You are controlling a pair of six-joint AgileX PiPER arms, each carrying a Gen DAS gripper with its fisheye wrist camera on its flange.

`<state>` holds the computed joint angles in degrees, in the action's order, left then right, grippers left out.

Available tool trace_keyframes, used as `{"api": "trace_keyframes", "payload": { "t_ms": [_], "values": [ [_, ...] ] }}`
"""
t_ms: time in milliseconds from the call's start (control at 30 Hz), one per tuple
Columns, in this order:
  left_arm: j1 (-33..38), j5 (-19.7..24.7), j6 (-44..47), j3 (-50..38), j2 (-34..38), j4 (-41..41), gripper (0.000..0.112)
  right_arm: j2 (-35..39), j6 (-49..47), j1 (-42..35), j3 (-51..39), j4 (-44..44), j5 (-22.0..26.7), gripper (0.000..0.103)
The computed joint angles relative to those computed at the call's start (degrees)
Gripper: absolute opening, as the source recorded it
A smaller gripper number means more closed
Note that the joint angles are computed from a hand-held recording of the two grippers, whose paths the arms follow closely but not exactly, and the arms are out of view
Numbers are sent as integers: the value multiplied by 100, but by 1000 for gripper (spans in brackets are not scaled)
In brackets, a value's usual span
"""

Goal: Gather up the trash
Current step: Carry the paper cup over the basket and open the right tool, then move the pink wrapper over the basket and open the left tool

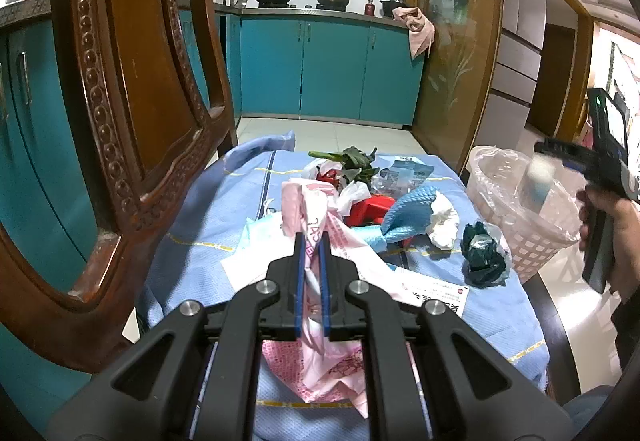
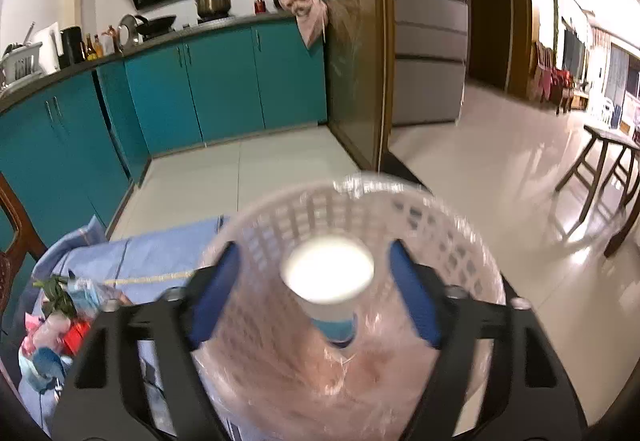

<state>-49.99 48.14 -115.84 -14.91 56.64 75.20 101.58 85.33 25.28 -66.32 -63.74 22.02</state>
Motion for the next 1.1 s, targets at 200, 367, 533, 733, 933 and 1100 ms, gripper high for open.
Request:
{"api": "trace_keyframes", "payload": {
  "t_ms": [200, 367, 533, 733, 933, 1100],
  "values": [
    [-33, -3, 24, -30, 81, -8, 8, -1402, 669, 607, 1081, -91, 72, 98],
    [-389, 195, 25, -115, 258, -85, 8, -2340, 2139, 1515, 2032, -833, 756, 100],
    [-273, -151, 287, -510, 621, -124, 8, -2467, 2661, 1728, 2639, -1306, 1068, 100],
    [-116, -680, 750, -1856, 1701, 59, 8, -2882, 3243, 894, 3138, -1737, 709, 100],
    [403, -1454, 2246, -4197, 3006, -673, 8, -2851, 3270, 280, 3282, -1743, 230, 100],
    [578, -1737, 4170, -6418, 4350, -2126, 10, -2836, 3342, 0, 3373, -1834, 17, 100]
  ]
}}
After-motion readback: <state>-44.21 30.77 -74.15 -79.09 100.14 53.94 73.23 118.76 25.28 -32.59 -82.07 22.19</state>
